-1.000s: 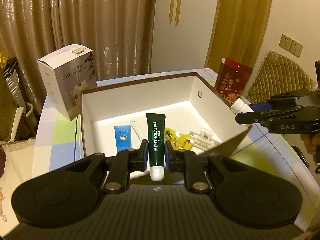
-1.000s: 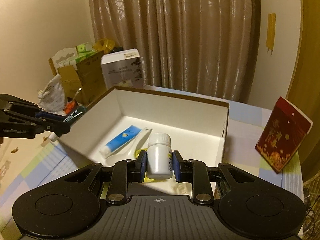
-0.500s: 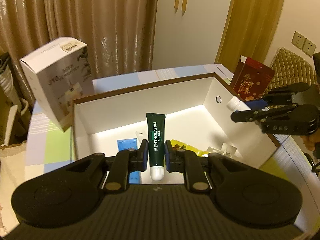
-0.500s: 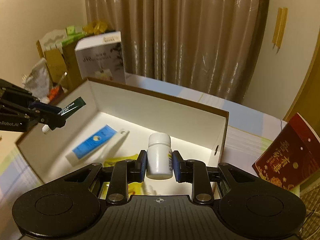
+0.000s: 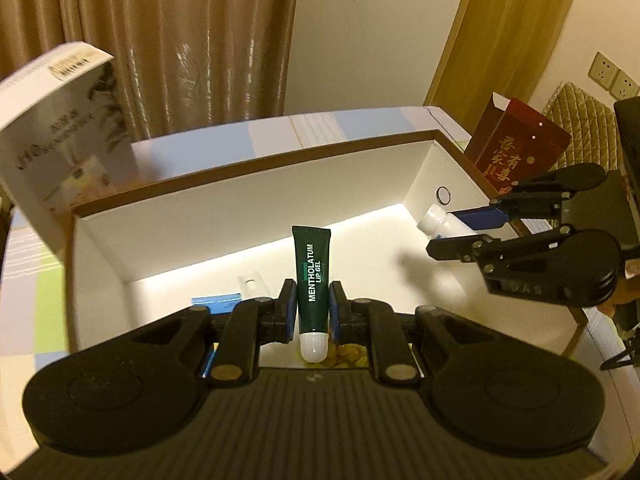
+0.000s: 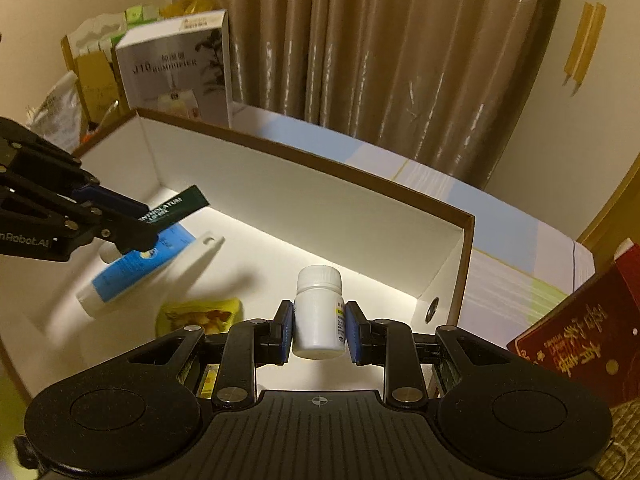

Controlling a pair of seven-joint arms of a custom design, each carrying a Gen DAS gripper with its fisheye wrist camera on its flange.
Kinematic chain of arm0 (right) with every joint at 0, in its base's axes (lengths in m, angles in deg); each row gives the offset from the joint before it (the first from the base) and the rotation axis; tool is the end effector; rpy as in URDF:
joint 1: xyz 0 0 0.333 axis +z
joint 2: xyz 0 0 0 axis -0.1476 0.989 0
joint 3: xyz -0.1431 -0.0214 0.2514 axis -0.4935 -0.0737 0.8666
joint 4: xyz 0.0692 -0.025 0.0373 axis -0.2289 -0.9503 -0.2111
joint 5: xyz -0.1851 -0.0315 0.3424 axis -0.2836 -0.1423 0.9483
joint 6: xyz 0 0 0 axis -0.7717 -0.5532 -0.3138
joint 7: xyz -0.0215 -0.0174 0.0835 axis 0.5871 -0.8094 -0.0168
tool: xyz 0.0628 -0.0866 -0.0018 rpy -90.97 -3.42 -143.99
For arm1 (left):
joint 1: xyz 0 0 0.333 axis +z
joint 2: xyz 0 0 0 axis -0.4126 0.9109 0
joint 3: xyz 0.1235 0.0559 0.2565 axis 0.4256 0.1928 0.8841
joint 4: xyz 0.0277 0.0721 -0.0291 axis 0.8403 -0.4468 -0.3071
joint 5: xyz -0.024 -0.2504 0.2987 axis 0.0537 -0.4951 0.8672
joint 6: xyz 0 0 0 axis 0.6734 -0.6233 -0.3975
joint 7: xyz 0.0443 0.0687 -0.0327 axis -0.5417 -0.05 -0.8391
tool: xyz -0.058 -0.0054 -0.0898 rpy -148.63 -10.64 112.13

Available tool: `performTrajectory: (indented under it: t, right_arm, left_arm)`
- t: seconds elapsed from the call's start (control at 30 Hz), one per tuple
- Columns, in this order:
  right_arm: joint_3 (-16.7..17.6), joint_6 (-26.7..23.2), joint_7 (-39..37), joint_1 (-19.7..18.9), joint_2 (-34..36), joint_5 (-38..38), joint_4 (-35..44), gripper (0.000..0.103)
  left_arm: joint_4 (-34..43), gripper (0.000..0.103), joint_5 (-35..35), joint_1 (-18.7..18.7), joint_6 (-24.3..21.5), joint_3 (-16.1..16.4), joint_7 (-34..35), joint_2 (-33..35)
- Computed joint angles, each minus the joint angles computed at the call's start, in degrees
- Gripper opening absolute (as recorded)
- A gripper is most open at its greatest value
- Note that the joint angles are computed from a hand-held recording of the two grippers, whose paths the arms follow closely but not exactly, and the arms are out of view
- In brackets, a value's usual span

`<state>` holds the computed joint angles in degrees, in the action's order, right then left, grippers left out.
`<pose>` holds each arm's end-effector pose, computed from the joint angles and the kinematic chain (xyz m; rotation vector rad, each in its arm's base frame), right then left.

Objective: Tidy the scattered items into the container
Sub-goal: 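Carry the green tube and white bottle over the box and release both inside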

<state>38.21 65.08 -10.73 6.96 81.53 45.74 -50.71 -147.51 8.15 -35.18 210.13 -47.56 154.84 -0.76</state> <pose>0.7258 0.3165 0.3299 -2.3531 0.8918 -0.4039 0.6645 -0.1891 0.3526 -1.7068 2.0865 -0.8437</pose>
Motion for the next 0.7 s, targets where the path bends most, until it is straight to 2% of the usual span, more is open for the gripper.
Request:
performTrajectory:
  t: [0.27, 0.43, 0.57, 0.7]
  right_arm:
    - [-1.0, -3.3, -1.1, 1.1, 4.0, -1.1, 6.2, 0.030]
    - [-1.2, -3.1, -2.4, 1.4, 4.7, -1.0, 6.9, 0.030]
    - [-1.6, -2.5, -3.2, 1.8, 5.2, -1.7, 7.1, 0.030]
    - [-2.6, -3.6, -2.8, 2.9, 7.3, -2.7, 10.6, 0.030]
  left_arm:
    - [11.5, 0.013, 0.1, 0.0, -6.7, -0.5, 0.4, 8.7]
    - [16.8, 0.013, 2.6, -1.8, -10.5, 1.5, -1.1, 12.2]
    - [16.5, 0.016, 3.1, -1.2, -10.7, 1.3, -1.9, 12.1]
    - [15.7, 0.016, 4.5, -1.8, -10.7, 2.3, -3.2, 11.7]
